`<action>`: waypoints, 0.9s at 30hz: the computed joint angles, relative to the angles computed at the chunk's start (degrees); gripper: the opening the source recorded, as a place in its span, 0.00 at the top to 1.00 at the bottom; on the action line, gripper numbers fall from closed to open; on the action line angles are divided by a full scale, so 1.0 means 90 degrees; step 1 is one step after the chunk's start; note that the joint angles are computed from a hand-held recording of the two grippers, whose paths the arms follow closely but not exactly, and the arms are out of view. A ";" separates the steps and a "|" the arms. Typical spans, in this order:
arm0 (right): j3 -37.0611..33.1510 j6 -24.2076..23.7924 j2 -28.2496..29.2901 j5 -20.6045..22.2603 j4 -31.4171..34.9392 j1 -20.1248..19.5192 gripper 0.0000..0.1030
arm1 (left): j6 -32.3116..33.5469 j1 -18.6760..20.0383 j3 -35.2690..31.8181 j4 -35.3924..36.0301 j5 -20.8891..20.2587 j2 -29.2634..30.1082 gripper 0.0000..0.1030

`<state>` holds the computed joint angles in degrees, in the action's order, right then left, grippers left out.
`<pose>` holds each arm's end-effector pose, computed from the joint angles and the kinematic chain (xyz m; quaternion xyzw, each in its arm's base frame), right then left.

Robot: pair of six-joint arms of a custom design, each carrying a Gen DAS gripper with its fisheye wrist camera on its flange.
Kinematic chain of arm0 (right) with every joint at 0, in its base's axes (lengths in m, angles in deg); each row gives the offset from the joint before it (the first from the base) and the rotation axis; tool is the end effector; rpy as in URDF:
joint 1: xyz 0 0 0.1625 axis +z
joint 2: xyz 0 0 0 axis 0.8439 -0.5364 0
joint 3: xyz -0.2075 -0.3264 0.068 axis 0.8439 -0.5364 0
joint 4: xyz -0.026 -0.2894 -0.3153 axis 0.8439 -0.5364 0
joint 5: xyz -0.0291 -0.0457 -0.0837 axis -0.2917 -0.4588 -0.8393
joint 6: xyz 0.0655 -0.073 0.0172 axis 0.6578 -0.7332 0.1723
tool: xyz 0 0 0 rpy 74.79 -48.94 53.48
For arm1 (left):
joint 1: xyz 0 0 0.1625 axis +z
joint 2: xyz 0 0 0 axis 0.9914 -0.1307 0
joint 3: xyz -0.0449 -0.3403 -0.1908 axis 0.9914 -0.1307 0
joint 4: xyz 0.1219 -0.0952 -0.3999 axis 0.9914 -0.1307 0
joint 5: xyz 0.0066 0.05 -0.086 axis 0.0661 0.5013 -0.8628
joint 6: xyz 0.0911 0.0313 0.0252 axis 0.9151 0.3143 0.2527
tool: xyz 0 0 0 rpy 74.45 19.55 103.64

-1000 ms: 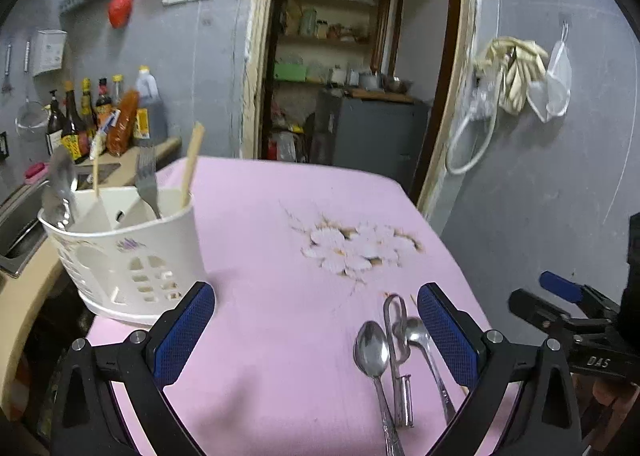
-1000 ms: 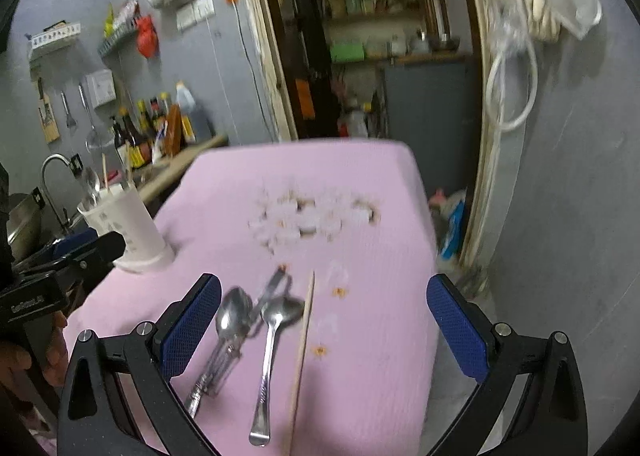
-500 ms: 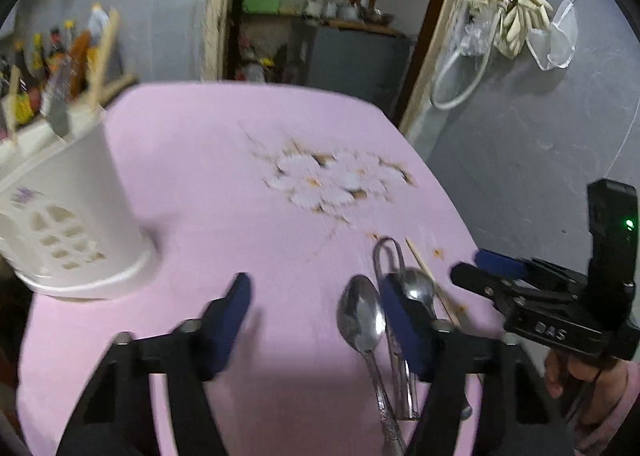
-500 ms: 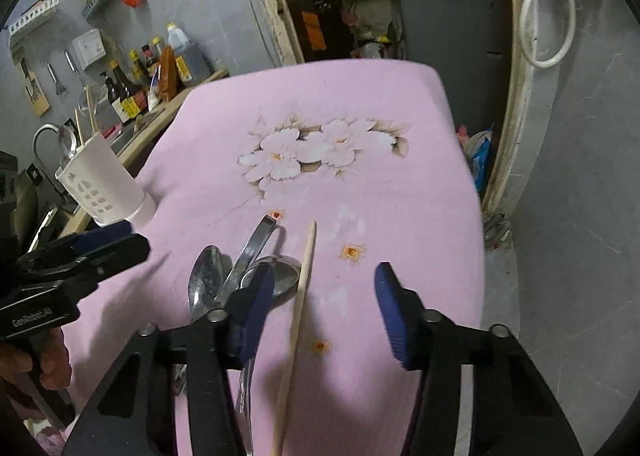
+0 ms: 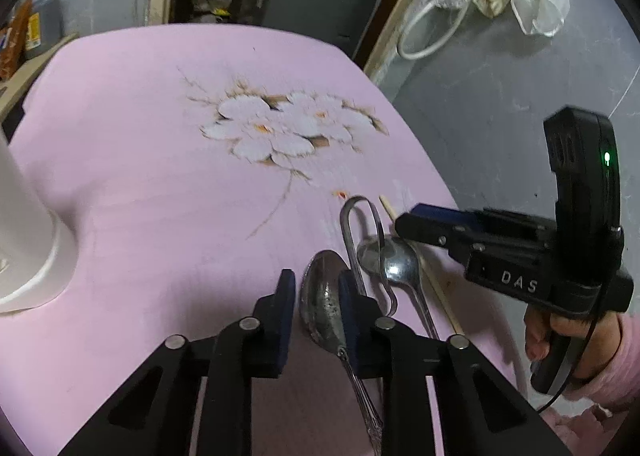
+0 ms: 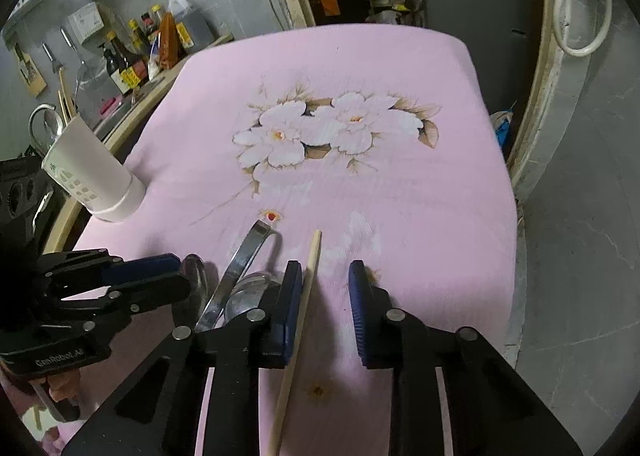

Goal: Organize utensils
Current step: 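Close the right gripper on the chopstick and lift it, then carry the chopstick with the right gripper over the white caddy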

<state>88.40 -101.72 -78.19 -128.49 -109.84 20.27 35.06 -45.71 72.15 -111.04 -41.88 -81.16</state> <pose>0.0237 -0.3606 0.1974 0.0013 -0.9198 0.2981 0.2551 -0.2865 -0.4193 -0.0055 0.3473 0.9244 -0.0827 0.1341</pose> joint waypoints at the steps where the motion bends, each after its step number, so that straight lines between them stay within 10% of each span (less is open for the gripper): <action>1: -0.0040 0.0015 -0.0011 0.0002 0.0110 0.0005 0.79 | 0.0010 0.0004 -0.0033 0.0075 -0.0008 0.0028 0.83; 13: -0.0882 0.0703 0.0668 -0.1412 0.1299 0.0798 0.84 | 0.0007 -0.0134 -0.0357 0.0784 0.0321 0.0217 0.91; 27: 0.0224 0.1427 -0.0732 0.0977 0.0433 -0.0034 0.96 | -0.0136 -0.0296 0.0181 0.0517 0.0375 -0.0526 0.98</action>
